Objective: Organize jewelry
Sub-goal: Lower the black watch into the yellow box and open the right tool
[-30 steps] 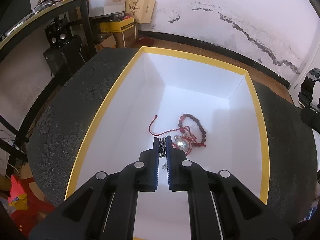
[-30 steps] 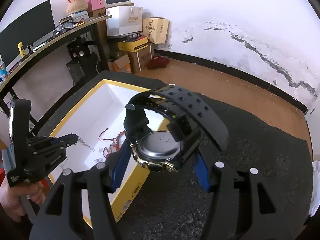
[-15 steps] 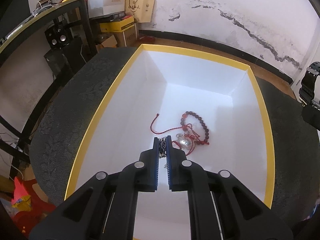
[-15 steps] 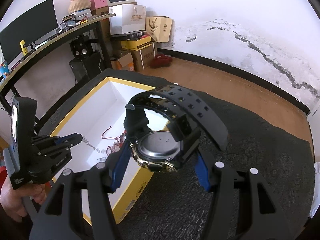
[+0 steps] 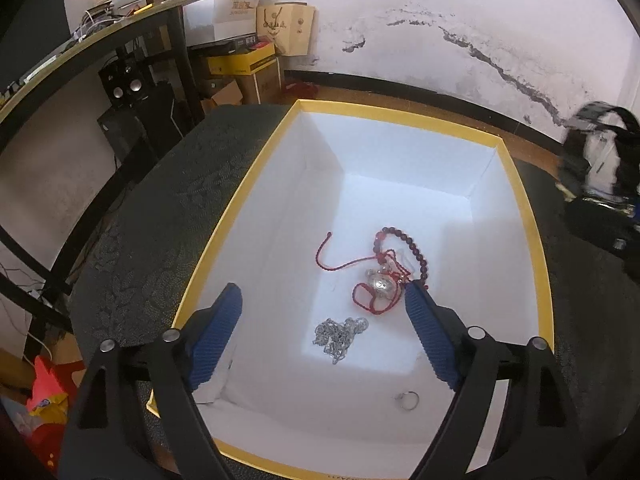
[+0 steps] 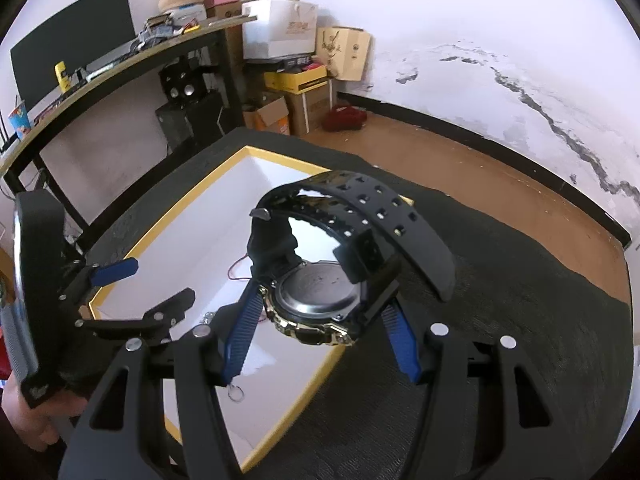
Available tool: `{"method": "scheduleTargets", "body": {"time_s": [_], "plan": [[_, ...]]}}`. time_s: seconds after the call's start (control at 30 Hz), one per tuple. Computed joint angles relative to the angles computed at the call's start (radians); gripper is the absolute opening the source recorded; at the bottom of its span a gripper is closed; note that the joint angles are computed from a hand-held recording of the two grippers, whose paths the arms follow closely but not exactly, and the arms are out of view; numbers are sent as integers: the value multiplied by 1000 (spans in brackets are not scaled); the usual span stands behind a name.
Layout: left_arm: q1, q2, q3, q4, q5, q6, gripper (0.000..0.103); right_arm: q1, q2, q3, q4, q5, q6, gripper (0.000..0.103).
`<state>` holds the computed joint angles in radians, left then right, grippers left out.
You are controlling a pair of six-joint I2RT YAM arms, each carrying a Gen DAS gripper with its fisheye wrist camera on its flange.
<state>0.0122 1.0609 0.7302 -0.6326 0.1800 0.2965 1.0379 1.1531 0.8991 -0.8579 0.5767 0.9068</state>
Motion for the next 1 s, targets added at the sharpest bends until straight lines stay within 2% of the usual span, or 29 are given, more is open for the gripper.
{"method": "scheduleTargets", "body": {"time_s": [0.2, 0.43, 0.7, 1.0], "plan": [[23, -1, 9, -26, 30, 35, 83, -151, 172, 46, 147, -168, -144, 58], [66, 10, 14, -41, 61, 53, 83, -275, 439, 170, 216, -348, -223, 59], [90, -8, -1, -63, 96, 100, 83, -301, 649, 317, 168, -356, -248, 59], [97, -35, 5, -91, 123, 111, 83, -301, 683, 347, 155, -325, -259, 59]]}}
